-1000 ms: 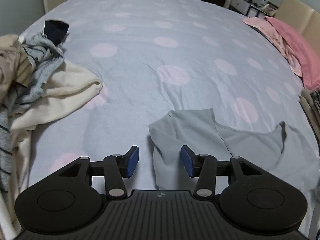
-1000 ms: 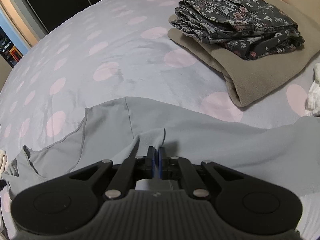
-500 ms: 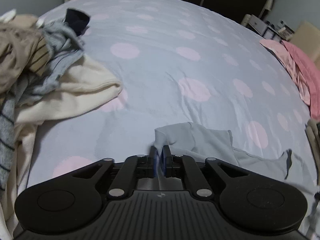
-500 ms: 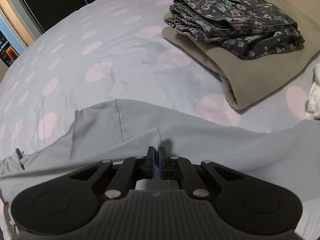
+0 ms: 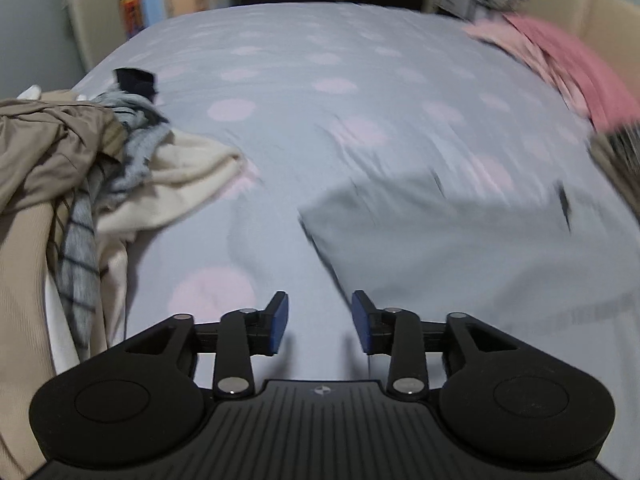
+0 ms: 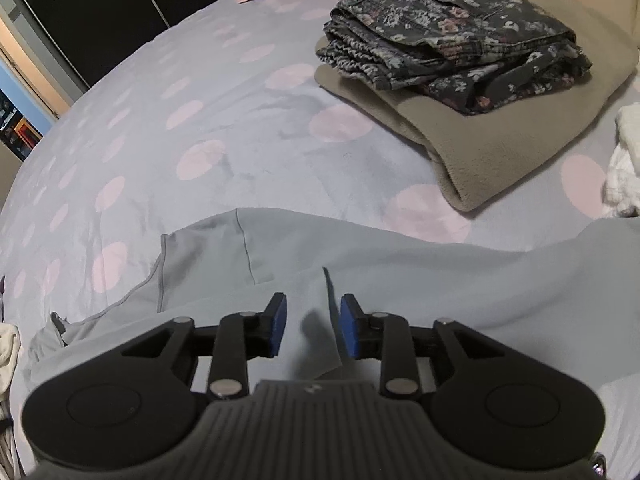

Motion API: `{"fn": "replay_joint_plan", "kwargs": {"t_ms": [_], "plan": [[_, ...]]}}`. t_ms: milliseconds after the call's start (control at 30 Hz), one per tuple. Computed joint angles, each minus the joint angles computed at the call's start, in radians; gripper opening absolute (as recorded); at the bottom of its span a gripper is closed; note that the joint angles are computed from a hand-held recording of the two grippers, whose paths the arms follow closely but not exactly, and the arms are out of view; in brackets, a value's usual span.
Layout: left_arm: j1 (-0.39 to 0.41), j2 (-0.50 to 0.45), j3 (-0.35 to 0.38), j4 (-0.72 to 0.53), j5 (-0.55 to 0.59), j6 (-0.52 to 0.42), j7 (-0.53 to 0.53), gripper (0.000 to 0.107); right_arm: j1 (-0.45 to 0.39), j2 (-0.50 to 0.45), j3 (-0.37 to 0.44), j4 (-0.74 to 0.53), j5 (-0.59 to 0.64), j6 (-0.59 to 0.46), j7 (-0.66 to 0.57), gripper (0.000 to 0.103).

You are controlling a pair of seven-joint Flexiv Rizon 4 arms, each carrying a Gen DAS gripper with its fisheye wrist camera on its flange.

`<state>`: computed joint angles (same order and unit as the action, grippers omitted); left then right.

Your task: Fold clothes

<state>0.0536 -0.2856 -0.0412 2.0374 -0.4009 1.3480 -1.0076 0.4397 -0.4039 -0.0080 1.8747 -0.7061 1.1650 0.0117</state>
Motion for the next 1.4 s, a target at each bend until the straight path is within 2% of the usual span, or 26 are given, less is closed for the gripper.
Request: {"fn": "replay_joint_plan", "kwargs": {"t_ms": [100,200,333,367,400,433,500,533,567,600,700,800,933,967,1167,1333,1400], "plan": [[-0.021,0.016,0.009,0.052,0.057,0.035,0.046,0.040,0.002,0.010,-0.003,0.013,-0.019,0.012,0.002,0.033],[-0.068,-0.003,0.052,0.053,0.159,0.073,0.009,0.040,-0.016,0.014,0.026,0.018,0.025,0.020,-0.038,0.033],[-0.073,-0.028,0.044,0.057,0.187,0.118,-0.030,0.040,-0.032,0.015,0.052,0.029,0.110,0.040,-0.079,0.033],[-0.085,-0.036,0.059,0.054,0.198,0.125,-0.058,0.038,-0.028,0.017,0.047,0.034,0.114,0.040,-0.078,0.033],[-0.101,-0.044,0.079,0.047,0.212,0.130,-0.092,0.029,-0.025,0.018,0.043,0.039,0.117,0.041,-0.076,0.033],[-0.102,-0.049,0.081,0.045,0.214,0.134,-0.113,0.025,-0.023,0.019,0.039,0.045,0.120,0.046,-0.074,0.033],[-0.059,-0.047,0.028,0.062,0.170,0.165,-0.122,0.008,-0.023,0.016,0.032,0.056,0.128,0.067,-0.064,0.033],[-0.025,-0.041,-0.016,0.078,0.135,0.191,-0.115,0.005,-0.025,0.014,0.035,0.058,0.140,0.071,-0.064,0.033],[0.004,-0.034,-0.054,0.090,0.106,0.215,-0.106,0.004,-0.027,0.012,0.037,0.059,0.154,0.074,-0.065,0.033],[0.009,-0.031,-0.060,0.091,0.102,0.222,-0.104,0.004,-0.028,0.009,0.037,0.061,0.163,0.083,-0.063,0.033],[-0.052,-0.037,0.019,0.065,0.155,0.200,-0.133,0.004,-0.014,-0.005,0.016,0.064,0.153,0.132,-0.058,0.032],[-0.082,-0.054,0.065,0.047,0.192,0.171,-0.166,0.004,0.005,-0.017,-0.006,0.054,0.138,0.153,-0.060,0.021],[-0.079,-0.065,0.071,0.040,0.222,0.160,-0.177,0.004,0.090,0.004,-0.160,0.102,-0.022,0.244,0.108,0.022],[-0.080,-0.065,0.074,0.037,0.227,0.154,-0.182,0.004,0.090,0.013,-0.166,0.106,-0.037,0.234,0.129,0.022],[-0.066,-0.062,0.059,0.034,0.217,0.132,-0.204,0.004,-0.014,0.024,-0.026,0.115,0.073,0.146,0.079,0.024],[-0.054,-0.060,0.044,0.036,0.202,0.126,-0.203,0.004,-0.034,0.020,0.008,0.134,0.140,0.168,0.047,0.024],[-0.062,-0.063,0.053,0.032,0.212,0.127,-0.209,0.004,-0.018,0.018,-0.008,0.137,0.138,0.184,0.062,0.024]]}}
